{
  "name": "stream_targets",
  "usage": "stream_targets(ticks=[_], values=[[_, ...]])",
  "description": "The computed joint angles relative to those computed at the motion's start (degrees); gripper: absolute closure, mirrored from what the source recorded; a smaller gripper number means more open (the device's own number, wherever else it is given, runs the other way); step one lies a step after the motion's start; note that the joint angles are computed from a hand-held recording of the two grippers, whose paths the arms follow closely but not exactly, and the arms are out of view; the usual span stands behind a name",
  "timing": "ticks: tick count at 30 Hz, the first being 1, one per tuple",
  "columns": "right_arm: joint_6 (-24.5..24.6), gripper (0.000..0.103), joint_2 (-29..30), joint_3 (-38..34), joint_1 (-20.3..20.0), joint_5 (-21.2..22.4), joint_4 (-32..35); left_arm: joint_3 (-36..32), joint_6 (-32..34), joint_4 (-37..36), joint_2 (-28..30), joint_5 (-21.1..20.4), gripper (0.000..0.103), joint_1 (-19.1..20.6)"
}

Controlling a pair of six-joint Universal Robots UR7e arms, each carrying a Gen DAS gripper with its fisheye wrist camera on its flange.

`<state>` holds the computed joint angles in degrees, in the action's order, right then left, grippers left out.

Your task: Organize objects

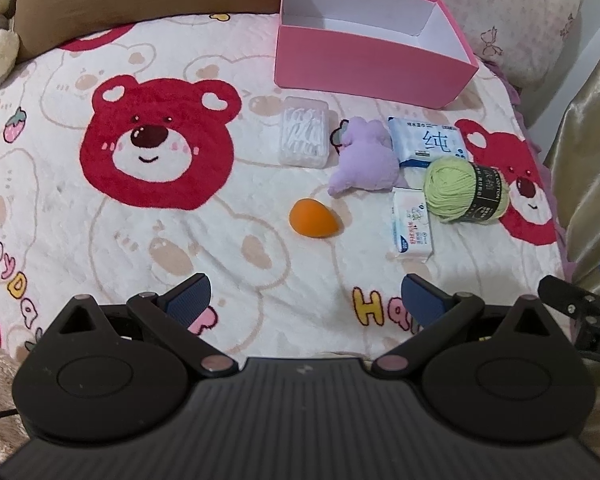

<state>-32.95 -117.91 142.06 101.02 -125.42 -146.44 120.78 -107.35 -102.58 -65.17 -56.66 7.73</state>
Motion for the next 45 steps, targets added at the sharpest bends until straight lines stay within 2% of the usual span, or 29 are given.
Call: stream_targets(ticks=[19, 39, 45], values=[[-0.5, 0.000, 0.2, 0.3, -0.1, 0.4, -0.5, 1.6, 1.2, -4.3, -0.3, -1.5, 0.000, 1.2], [-0.4, 0.001, -0.1, 0.2, -0.3, 0.8, 0.4, 0.4, 3.8, -3.1, 0.3, -1.8, 0.000, 1.0], [-0.9, 0.000, -1.5, 1.0, -1.4, 4.4, -2.8, 0.1, 3.3, -1.7, -0.4, -0.8, 0.000, 0.3]])
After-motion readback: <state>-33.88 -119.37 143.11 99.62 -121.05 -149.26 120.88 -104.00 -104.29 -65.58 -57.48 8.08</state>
